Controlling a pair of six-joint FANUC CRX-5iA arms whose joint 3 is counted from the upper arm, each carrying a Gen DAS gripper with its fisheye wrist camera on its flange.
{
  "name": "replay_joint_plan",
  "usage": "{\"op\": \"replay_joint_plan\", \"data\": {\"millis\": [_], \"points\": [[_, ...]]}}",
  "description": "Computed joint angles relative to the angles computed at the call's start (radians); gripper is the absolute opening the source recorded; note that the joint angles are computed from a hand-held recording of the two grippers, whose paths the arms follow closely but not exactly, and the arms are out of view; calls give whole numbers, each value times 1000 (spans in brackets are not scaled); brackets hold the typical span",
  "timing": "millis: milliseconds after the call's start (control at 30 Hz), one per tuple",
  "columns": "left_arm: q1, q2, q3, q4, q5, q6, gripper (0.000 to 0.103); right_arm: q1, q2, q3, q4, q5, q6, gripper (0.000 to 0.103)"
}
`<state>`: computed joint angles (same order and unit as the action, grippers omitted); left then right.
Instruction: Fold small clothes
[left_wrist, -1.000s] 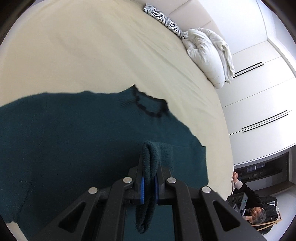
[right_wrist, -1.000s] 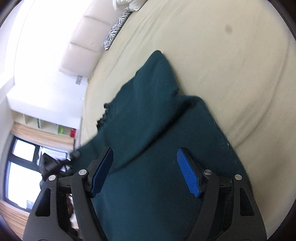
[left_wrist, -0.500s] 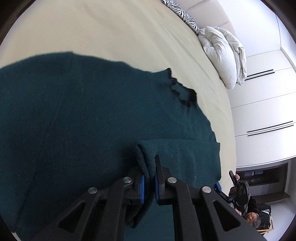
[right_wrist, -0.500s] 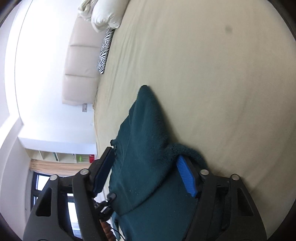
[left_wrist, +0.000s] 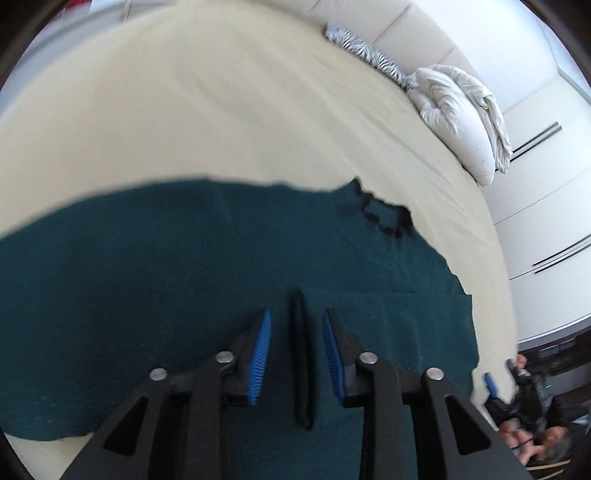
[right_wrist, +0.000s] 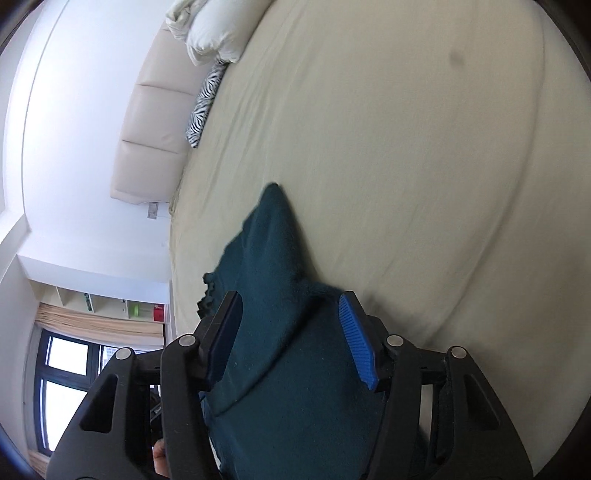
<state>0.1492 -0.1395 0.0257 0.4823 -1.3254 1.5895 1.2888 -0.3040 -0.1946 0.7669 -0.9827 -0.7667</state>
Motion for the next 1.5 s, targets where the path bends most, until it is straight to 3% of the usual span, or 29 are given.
{"op": "replay_joint_plan", "data": {"millis": [133,200,367,467,500,600,667,733,967,1100,1233,1300,1367,1500], "points": [[-74,-11,25,-17,64,-30,37,-90,44,79,-70,93,161,54],[-129,-2,32,-43,95,-58,39,-149,91,151,-173,129,298,54],[-198,61,44,-133,88,-28,38,-303,238,347,-515,215,652,54],[-192,47,1,-114,131,-66,38,-376,320,465,-773,161,894,54],[-193,48,3,-116,129,-77,38,-379,329,457,-788,152,896,52],[-179,41,-22,-82,133,-115,38,-359,260,322,-764,308,858,51],[-153,30,-60,-26,146,-134,38,-335,211,252,-721,362,780,51],[-141,22,-81,3,156,-140,38,-298,180,223,-662,349,739,52],[-138,2,-105,18,174,-145,38,-205,123,236,-639,230,751,54],[-124,-14,-140,56,192,-169,38,-212,123,259,-604,273,771,54],[-107,-33,-175,95,206,-199,38,-284,199,323,-741,328,870,55],[-105,-37,-186,104,214,-209,38,-310,242,345,-835,303,910,56],[-103,-45,-201,116,226,-223,38,-290,265,343,-780,281,901,41],[-103,-64,-238,143,261,-249,38,-262,237,288,-658,372,815,49]]}}
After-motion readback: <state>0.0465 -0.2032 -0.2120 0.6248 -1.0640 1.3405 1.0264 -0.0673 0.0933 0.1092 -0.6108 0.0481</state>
